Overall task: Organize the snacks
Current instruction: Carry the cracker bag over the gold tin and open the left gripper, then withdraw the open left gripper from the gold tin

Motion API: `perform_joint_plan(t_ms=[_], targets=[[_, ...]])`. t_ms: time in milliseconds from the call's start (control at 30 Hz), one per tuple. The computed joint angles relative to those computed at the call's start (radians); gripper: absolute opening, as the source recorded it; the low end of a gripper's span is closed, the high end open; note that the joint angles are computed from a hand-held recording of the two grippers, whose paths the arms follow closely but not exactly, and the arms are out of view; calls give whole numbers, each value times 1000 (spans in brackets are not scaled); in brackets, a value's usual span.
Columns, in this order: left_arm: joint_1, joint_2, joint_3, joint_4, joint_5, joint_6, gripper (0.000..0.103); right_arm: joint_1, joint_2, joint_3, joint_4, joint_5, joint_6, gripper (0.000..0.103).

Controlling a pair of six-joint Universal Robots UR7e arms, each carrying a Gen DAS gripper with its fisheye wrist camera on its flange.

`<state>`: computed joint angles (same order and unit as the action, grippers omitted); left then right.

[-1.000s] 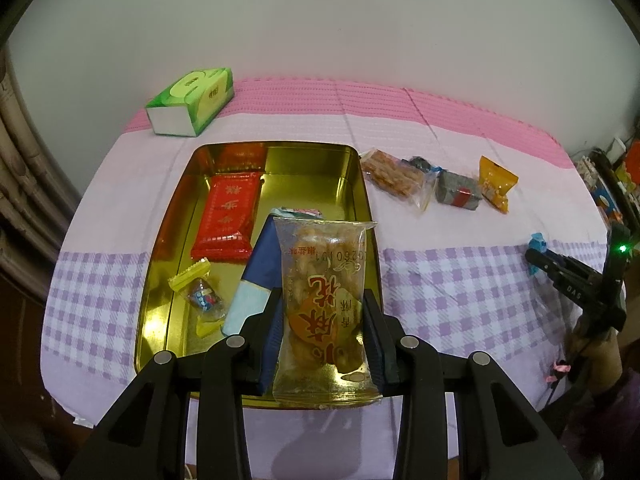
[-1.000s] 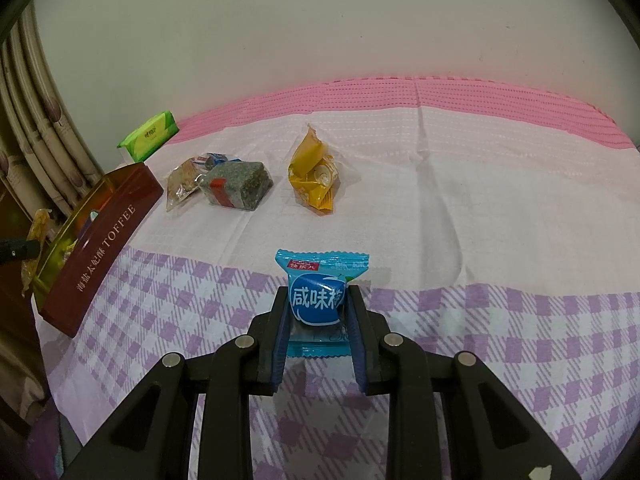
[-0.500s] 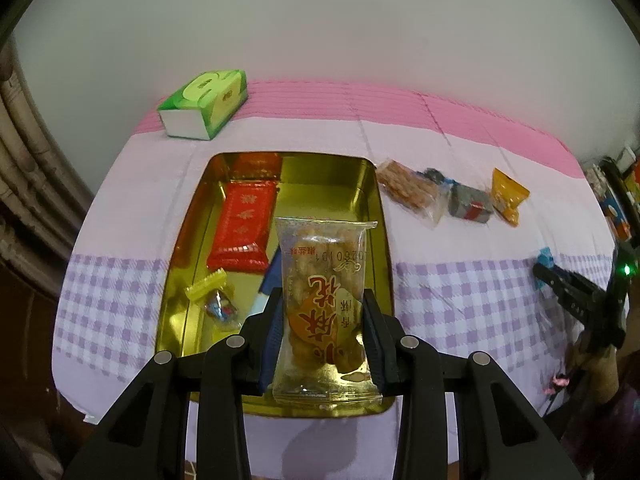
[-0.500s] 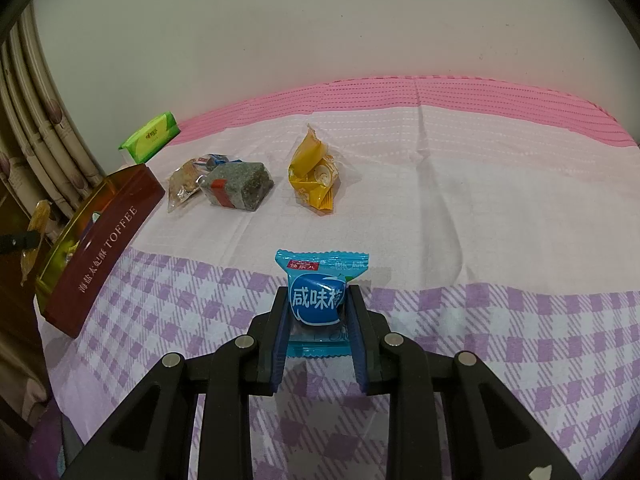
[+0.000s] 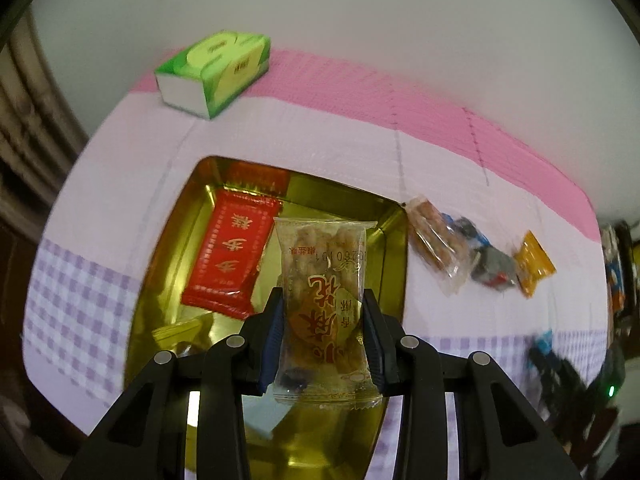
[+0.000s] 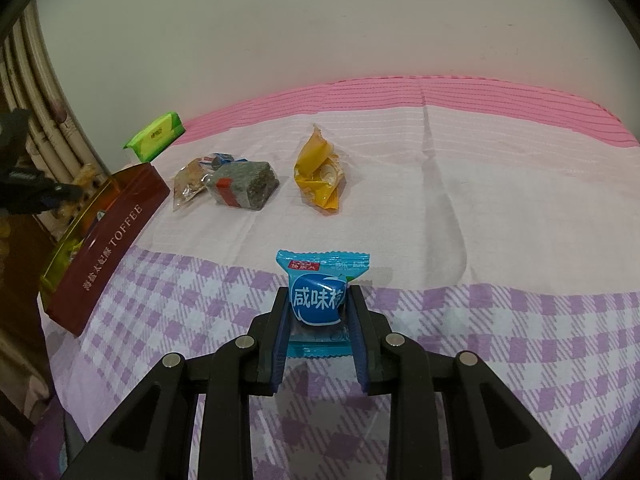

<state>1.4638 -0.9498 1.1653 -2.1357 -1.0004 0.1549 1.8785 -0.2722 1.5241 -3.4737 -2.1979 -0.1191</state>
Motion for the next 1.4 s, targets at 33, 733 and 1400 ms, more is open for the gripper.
perform_joint_plan(t_ms=[33,733,1400], targets=[[4,18,-24,17,0,-24,37,0,0,0,1,1,-1,26],[19,167,-215,81,27,-173,38,-2,-2,0,5,16,-5,26],[-25,35,24,-153,79,25,48,-2,-4,4,3,15,-5,26]])
